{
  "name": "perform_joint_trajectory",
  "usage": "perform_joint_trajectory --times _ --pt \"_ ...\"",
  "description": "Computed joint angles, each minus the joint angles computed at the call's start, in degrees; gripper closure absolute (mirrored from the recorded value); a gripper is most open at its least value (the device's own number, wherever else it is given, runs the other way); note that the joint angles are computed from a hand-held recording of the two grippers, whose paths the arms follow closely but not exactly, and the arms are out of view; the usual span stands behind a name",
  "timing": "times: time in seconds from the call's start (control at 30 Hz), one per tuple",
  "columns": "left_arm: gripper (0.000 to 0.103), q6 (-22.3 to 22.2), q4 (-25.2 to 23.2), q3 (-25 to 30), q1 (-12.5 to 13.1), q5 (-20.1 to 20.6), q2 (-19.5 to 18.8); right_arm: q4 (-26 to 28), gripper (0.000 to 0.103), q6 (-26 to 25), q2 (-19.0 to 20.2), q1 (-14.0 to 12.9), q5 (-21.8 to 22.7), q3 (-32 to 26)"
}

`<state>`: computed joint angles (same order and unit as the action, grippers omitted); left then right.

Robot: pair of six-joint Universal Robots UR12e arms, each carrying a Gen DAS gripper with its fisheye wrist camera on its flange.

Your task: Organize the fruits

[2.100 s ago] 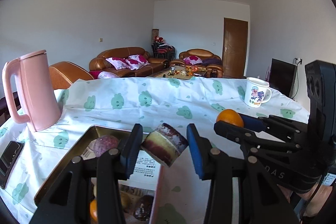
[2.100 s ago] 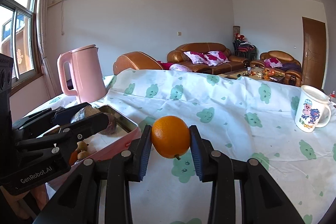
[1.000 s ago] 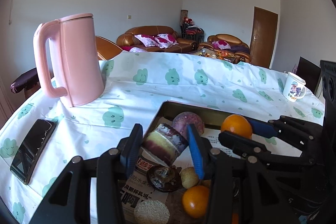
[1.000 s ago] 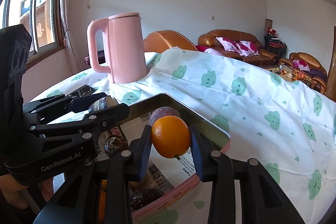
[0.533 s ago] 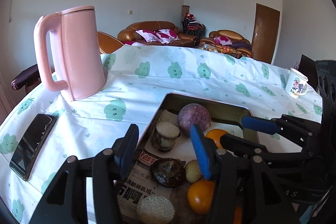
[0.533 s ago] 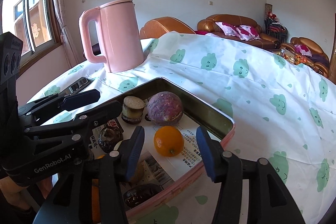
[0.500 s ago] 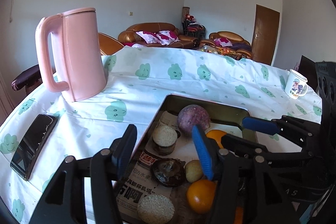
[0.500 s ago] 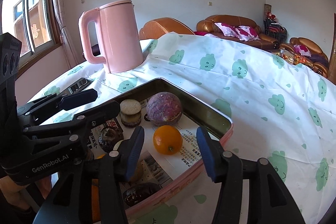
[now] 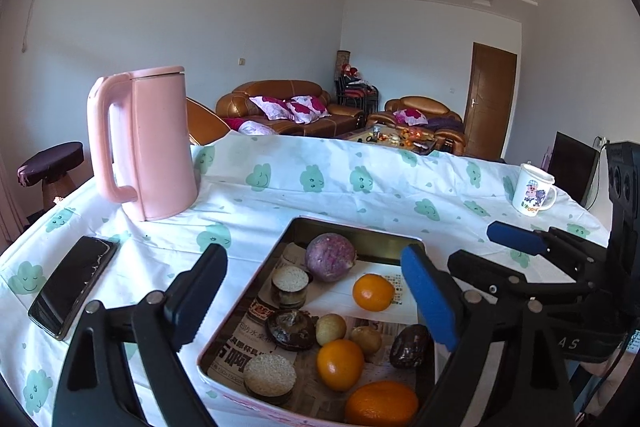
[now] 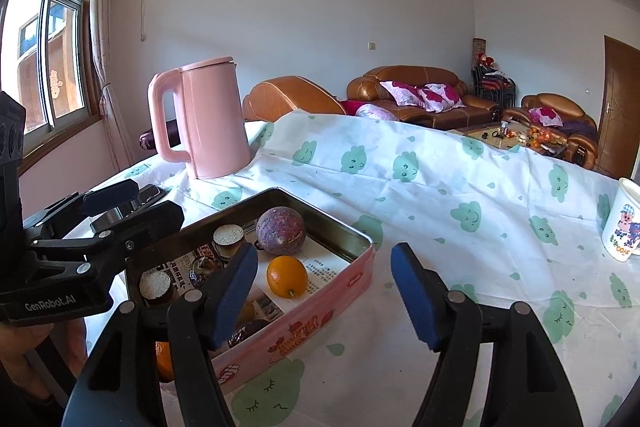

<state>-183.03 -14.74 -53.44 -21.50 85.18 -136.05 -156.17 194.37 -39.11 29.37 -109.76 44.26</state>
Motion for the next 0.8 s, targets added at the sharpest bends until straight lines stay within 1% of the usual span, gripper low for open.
perform_joint_trajectory --times 0.2,0.57,0.8 --pt "0.008 0.3 1.2 -1.0 -0.3 -0.5 0.5 -3.1 0.03 0.7 -1.9 0.2 -1.8 3.4" --pt "0.008 1.0 1.2 -1.4 -0.7 -0.6 0.8 -5.1 0.029 2.0 -3.5 0.3 -3.1 6.4" --pt "0.008 1.3 1.1 -1.5 -0.8 -0.6 0.9 -5.7 0.028 2.0 -3.9 0.4 -3.3 7.1"
